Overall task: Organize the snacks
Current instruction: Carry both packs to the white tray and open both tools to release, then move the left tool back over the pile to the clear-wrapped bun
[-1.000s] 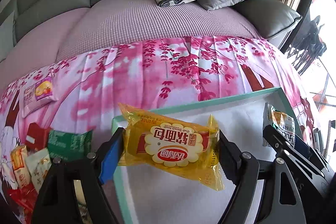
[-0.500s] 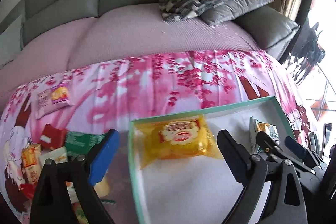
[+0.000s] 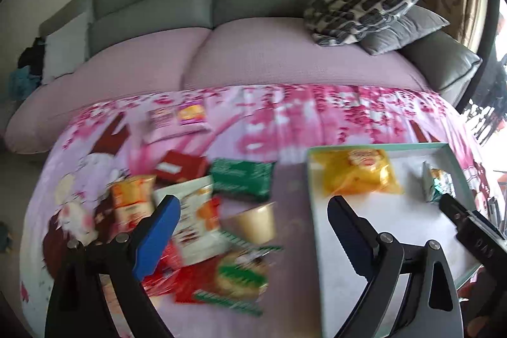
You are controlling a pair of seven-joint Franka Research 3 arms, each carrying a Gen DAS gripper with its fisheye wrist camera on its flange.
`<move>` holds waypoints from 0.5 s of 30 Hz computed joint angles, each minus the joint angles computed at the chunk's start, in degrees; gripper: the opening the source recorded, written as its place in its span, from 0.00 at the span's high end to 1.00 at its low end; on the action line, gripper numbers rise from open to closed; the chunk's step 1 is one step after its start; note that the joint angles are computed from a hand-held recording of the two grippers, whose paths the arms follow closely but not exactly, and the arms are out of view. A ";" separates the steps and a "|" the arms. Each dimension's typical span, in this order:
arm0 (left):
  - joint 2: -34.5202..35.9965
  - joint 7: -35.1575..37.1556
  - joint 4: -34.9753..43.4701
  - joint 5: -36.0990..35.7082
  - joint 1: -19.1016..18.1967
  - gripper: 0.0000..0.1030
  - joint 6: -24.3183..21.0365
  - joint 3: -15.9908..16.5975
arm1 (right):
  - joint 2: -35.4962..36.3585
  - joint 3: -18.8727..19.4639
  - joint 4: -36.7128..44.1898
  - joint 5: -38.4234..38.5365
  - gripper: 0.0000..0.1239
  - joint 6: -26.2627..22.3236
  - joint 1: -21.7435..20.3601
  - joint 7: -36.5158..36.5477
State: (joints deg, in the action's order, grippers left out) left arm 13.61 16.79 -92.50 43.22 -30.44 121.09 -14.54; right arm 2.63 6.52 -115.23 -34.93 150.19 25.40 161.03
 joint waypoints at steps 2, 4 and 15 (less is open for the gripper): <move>-2.52 -1.53 -3.17 0.32 0.05 0.08 -0.34 -0.07 | -0.49 0.26 -0.55 -0.91 0.18 0.00 0.31 0.62; -4.94 -3.02 -6.31 0.71 0.39 0.08 -0.45 -0.52 | -0.76 0.70 -0.75 -1.38 0.18 -0.56 0.63 0.60; -13.75 -8.26 -16.85 -1.13 3.05 0.08 -3.71 -3.92 | -2.56 3.67 -1.90 -5.16 0.18 -1.53 3.15 2.33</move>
State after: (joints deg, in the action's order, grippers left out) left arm -0.13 8.54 -109.35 42.09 -27.39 117.37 -18.46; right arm 0.08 10.18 -117.13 -40.09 148.66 28.55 163.36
